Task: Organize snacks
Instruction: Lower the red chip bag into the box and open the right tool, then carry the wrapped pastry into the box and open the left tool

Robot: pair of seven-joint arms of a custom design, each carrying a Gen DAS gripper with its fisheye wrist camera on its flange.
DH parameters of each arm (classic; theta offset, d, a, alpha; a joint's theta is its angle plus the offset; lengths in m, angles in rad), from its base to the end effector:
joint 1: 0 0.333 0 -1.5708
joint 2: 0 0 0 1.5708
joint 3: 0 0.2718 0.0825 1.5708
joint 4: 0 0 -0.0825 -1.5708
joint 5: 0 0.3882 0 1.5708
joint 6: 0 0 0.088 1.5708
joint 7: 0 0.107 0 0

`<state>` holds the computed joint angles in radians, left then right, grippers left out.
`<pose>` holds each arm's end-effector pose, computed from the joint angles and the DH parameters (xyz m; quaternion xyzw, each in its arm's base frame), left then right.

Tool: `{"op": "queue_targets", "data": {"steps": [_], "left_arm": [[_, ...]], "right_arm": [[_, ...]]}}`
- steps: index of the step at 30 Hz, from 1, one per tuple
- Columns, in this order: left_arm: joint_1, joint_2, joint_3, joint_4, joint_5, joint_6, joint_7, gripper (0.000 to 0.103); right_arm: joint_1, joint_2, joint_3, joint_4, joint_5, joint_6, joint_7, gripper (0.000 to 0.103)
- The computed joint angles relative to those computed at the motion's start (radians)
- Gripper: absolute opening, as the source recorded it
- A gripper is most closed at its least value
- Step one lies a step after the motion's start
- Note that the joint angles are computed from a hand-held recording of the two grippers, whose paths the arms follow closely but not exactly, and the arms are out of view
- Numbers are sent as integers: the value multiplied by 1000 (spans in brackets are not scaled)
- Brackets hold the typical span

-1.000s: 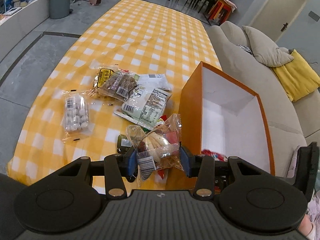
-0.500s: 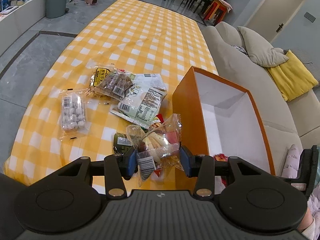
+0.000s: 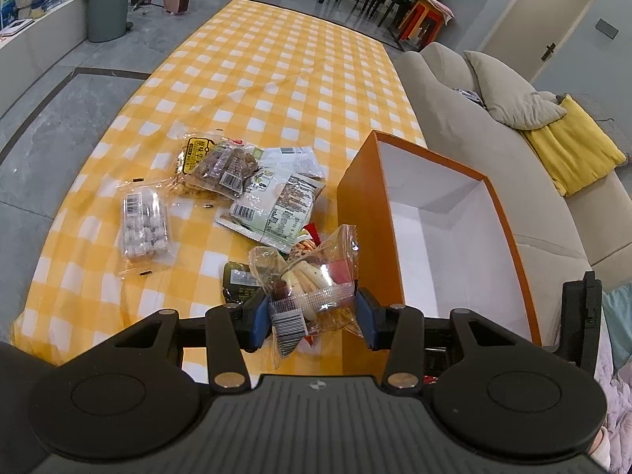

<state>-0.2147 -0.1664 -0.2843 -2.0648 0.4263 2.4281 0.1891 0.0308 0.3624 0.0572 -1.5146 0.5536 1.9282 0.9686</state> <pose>0.4909 -0.2732 0.5165 -0.8435 0.4327 -0.2770 0.1566 0.6597 0.0905 0.4282 -0.8286 0.4909 0.1140 0.2439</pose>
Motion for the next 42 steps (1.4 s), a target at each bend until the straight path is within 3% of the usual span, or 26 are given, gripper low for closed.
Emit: {"op": "queue_targets", "data": {"steps": [4, 10, 18, 21, 23, 25, 30, 35, 42], "left_arm": [[-4, 2, -2, 10, 0, -10, 9, 51], [-10, 0, -7, 22, 9, -31, 17, 51], [-25, 40, -7, 77, -2, -1, 64, 51], [-41, 114, -1, 143, -40, 22, 110, 51], [-57, 188, 4, 207, -54, 37, 140, 51], [-76, 265, 12, 274, -79, 43, 177, 51], [-130, 449, 39, 456, -143, 3, 261, 51], [-177, 596, 64, 625, -186, -67, 332, 51], [-240, 752, 102, 836, -179, -224, 409, 54]], "right_arm": [[9, -23, 0, -32, -10, 19, -6, 81], [26, -4, 0, -15, -27, 4, 60, 92], [-45, -54, -13, -17, 114, 80, 52, 96], [-60, -91, -23, -44, 160, 161, 35, 96], [-54, -158, -26, -139, 210, 333, 5, 96], [-56, -188, -27, -175, 272, 408, -59, 96], [-68, -187, -42, -170, 362, 393, -135, 96], [-74, -128, -47, -115, 343, 361, -68, 96], [-105, -51, -23, -36, 331, 307, -26, 96]]}}
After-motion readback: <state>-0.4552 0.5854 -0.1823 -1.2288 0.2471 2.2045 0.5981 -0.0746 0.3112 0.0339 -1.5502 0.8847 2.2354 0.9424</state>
